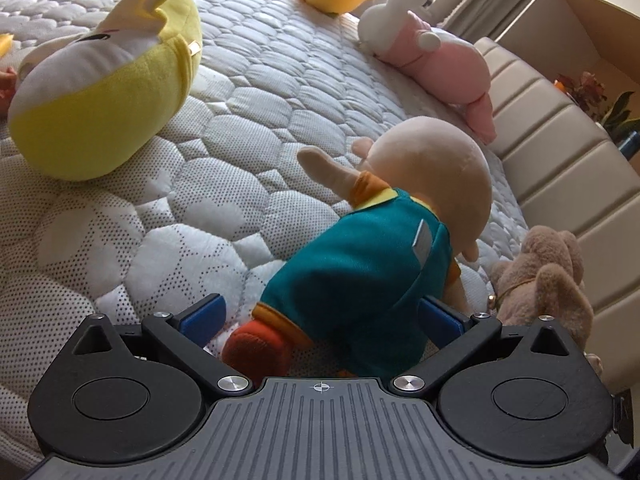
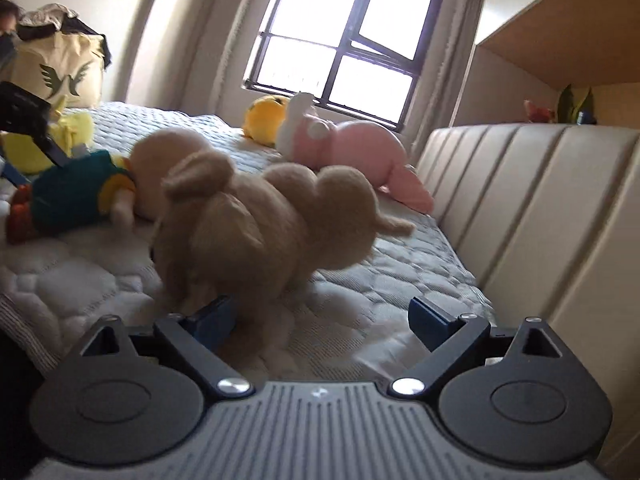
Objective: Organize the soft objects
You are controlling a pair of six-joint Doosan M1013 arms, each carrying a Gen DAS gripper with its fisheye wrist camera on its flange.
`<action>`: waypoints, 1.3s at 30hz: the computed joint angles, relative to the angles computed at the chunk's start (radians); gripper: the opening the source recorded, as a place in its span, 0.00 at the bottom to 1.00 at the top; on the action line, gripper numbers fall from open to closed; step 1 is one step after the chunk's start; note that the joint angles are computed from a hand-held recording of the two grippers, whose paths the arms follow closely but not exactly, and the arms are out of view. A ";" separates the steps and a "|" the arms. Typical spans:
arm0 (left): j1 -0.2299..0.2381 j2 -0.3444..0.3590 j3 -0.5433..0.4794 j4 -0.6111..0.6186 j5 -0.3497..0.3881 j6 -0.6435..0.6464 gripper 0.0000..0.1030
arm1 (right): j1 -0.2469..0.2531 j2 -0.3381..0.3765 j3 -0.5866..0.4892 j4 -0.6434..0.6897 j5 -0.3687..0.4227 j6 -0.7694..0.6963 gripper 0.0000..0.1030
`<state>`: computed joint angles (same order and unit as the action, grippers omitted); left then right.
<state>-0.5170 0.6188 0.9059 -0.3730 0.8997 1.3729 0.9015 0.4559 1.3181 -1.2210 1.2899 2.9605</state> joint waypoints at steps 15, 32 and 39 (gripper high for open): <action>-0.017 0.013 -0.018 0.062 0.048 0.052 1.00 | -0.171 -0.094 0.036 -0.039 0.007 0.242 0.07; -0.021 0.038 -0.058 0.033 0.087 0.034 1.00 | -0.054 -0.097 0.126 -0.198 -0.187 0.316 0.94; -0.034 0.031 -0.044 0.057 0.058 -0.051 1.00 | -0.036 -0.054 0.099 -0.170 -0.408 0.436 0.97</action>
<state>-0.5515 0.6497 0.8621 -0.3165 0.9573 1.3221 0.8656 0.4021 1.4174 -1.3915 0.8818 3.3961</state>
